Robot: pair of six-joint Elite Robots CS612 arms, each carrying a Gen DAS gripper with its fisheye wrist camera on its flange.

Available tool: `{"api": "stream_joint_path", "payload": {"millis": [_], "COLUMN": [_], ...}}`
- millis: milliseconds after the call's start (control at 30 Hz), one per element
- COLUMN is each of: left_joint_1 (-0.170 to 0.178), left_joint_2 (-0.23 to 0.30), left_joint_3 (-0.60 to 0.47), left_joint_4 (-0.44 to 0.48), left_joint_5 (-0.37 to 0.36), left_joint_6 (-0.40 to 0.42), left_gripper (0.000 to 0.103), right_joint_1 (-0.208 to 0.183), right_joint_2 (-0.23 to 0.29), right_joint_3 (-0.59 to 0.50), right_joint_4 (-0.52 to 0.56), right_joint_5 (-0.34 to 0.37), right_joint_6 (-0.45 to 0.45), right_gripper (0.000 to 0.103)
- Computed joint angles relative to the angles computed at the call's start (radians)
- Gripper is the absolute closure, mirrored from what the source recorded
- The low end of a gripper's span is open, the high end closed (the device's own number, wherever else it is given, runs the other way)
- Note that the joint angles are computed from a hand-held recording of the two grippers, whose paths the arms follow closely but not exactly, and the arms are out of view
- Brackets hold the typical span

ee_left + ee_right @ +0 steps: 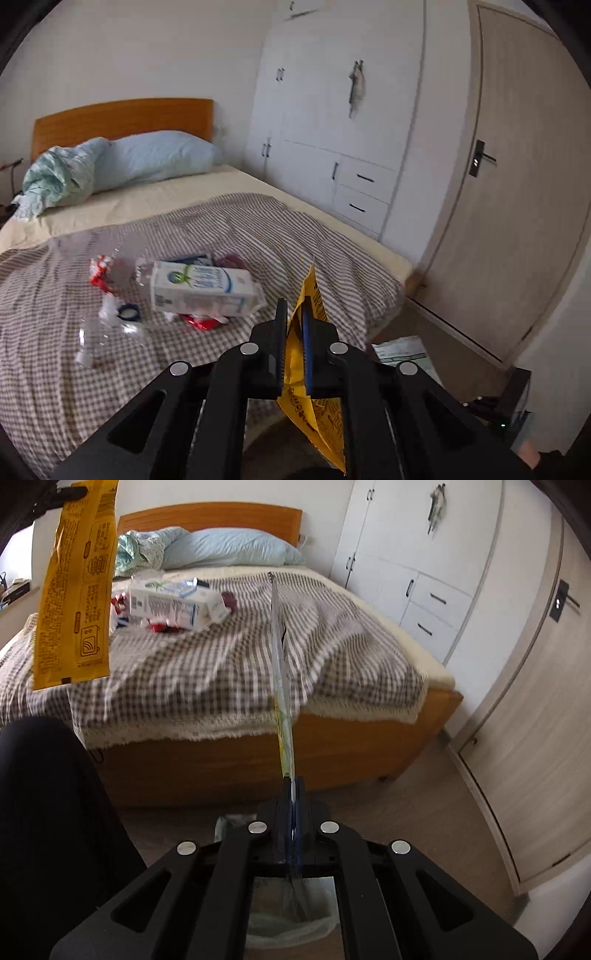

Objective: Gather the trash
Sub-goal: 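Carry the yellow wrapper in the left tool over the floral trash bag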

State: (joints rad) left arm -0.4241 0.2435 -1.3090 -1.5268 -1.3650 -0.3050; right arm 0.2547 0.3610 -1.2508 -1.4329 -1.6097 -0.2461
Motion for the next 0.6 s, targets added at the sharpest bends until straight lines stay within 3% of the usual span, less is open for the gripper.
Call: {"api": "stream_joint_path", "payload": {"millis": [100, 300, 600], "left_joint_1": [-0.021, -0.064, -0.063], "left_joint_2": [0.0, -0.026, -0.108], "left_joint_3": [0.048, 0.181, 0.485], "left_joint_4": [0.023, 0.056, 0.292], "left_joint_5": [-0.043, -0.046, -0.185], "left_joint_6": [0.014, 0.027, -0.184], "left_gripper": [0.098, 0.098, 0.098], "right_joint_1": [-0.013, -0.04, -0.061], "right_joint_2": [0.05, 0.111, 0.154], "right_joint_3": [-0.035, -0.036, 0.025], "right_joint_4": [0.072, 0.186, 0.23], "right_joint_5": [-0.019, -0.011, 0.01], "right_joint_6": [-0.007, -0.019, -0.05], "right_gripper": [0.102, 0.102, 0.101]}}
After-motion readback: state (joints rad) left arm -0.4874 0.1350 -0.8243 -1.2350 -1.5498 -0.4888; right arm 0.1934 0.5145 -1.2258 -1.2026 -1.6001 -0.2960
